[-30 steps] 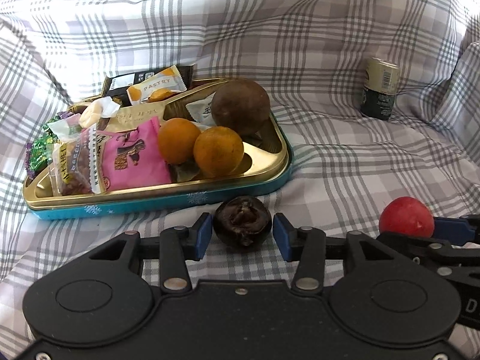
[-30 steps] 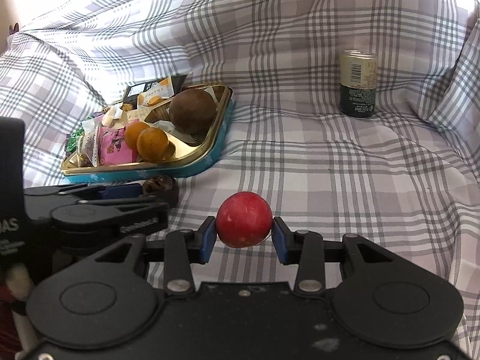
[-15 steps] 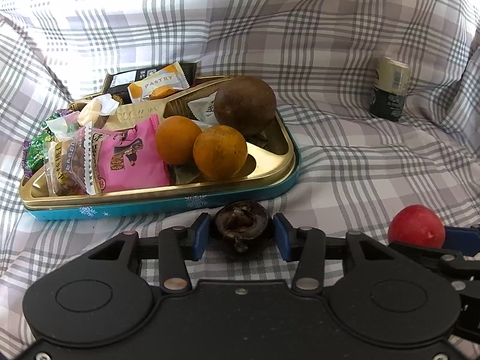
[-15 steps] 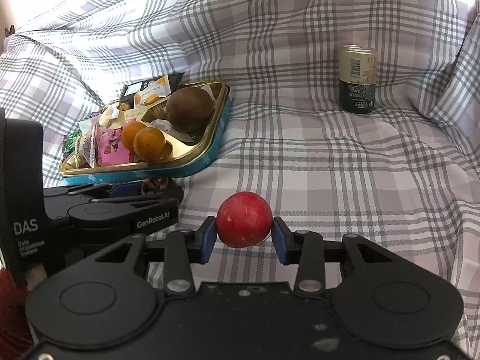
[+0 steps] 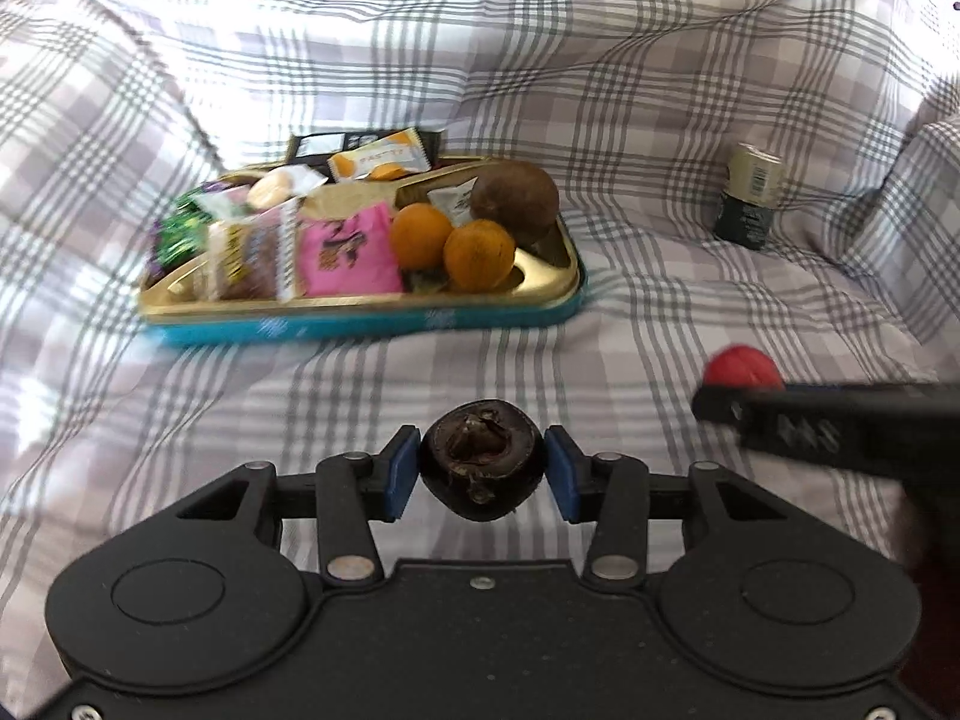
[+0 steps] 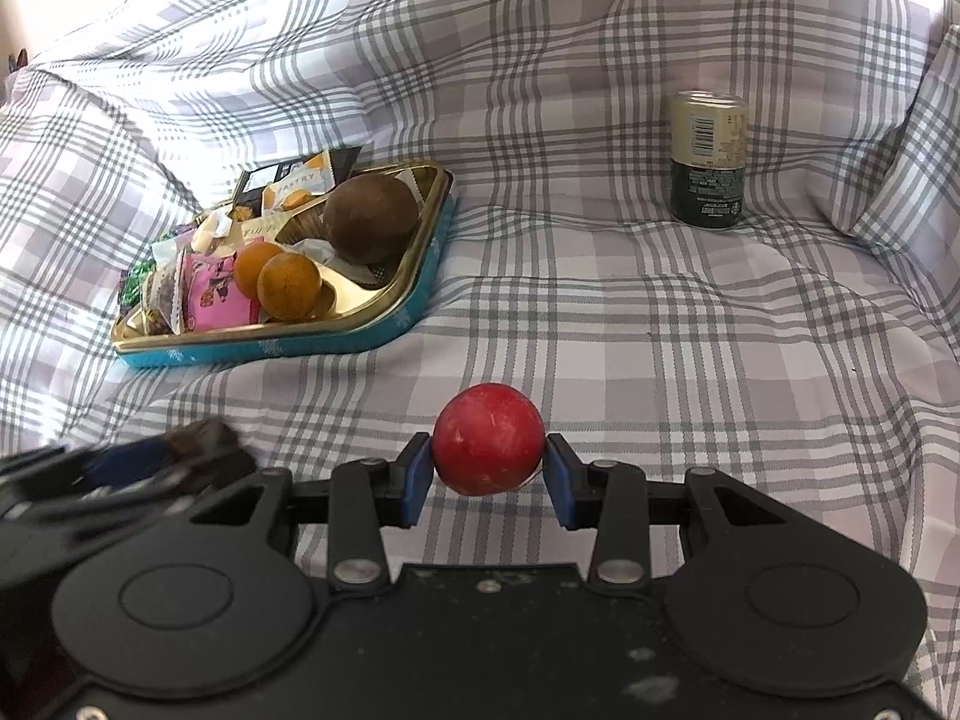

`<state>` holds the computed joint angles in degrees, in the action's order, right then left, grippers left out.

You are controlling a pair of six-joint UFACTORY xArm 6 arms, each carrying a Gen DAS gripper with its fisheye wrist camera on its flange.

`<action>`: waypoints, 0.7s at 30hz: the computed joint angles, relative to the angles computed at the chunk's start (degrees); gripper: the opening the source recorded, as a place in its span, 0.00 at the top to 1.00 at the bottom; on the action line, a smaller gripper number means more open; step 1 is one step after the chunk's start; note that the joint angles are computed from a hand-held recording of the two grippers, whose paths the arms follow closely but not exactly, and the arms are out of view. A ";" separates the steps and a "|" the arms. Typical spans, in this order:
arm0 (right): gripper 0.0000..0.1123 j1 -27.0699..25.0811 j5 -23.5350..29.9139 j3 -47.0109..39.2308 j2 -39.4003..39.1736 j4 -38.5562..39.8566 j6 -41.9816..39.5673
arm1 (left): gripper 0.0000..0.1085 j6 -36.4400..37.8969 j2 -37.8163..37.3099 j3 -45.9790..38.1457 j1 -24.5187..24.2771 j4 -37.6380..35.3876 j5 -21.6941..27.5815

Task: Organize fruits
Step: 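Carry the red plum and dark fig over to the steel tray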

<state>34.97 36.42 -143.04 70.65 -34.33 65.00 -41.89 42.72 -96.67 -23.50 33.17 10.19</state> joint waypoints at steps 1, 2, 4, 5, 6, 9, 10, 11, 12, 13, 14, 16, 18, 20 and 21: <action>0.63 0.10 0.34 -0.63 0.38 0.10 -0.43 | 0.52 -1.84 -2.03 3.10 0.24 1.39 -0.99; 0.63 0.25 0.72 -1.39 0.84 0.08 -0.90 | 0.52 -2.67 -3.42 5.27 0.40 1.82 -1.71; 0.63 0.45 1.22 -2.68 1.64 0.13 -1.88 | 0.52 -7.31 -6.77 10.24 1.05 5.60 -3.35; 0.63 0.59 1.37 -3.11 1.92 -0.37 -1.97 | 0.52 -10.08 -8.20 12.26 1.42 7.99 -4.07; 0.63 0.69 1.55 -3.50 2.16 -0.80 -2.04 | 0.52 -12.63 -9.81 14.58 1.83 10.01 -4.93; 0.63 0.98 1.08 -2.58 1.74 -3.18 -1.21 | 0.52 -18.15 -13.57 20.05 2.88 14.15 -6.86; 0.63 1.03 0.57 -1.51 1.17 -4.23 -0.61 | 0.52 -19.79 -14.58 21.49 3.22 15.24 -7.22; 0.63 1.11 -0.19 0.13 0.28 -5.75 0.36 | 0.52 -21.25 -15.47 22.74 3.53 16.23 -7.55; 0.63 1.19 -0.89 1.52 -0.46 -7.15 1.24 | 0.52 -23.05 -16.39 24.04 3.90 17.69 -7.97; 0.63 1.27 -1.59 2.98 -1.24 -8.50 2.11 | 0.52 -25.44 -17.28 25.08 4.20 19.87 -8.13; 0.63 1.44 -2.15 4.20 -1.87 -9.99 2.86 | 0.52 -28.29 -18.04 25.92 4.56 22.62 -8.25; 0.63 1.91 -2.67 6.33 -3.05 -13.05 4.60 | 0.52 -35.28 -19.39 27.05 5.18 29.83 -8.30; 0.63 2.19 -4.91 11.04 -5.93 -17.26 8.31 | 0.52 -44.16 -20.83 27.86 5.82 39.24 -8.29; 0.63 2.46 -7.28 16.80 -9.67 -22.52 14.42 | 0.52 -49.14 -22.11 28.77 6.21 44.68 -8.51; 0.63 2.81 -7.73 19.68 -11.65 -24.80 17.83 | 0.52 -51.67 -22.87 29.36 6.42 47.49 -8.75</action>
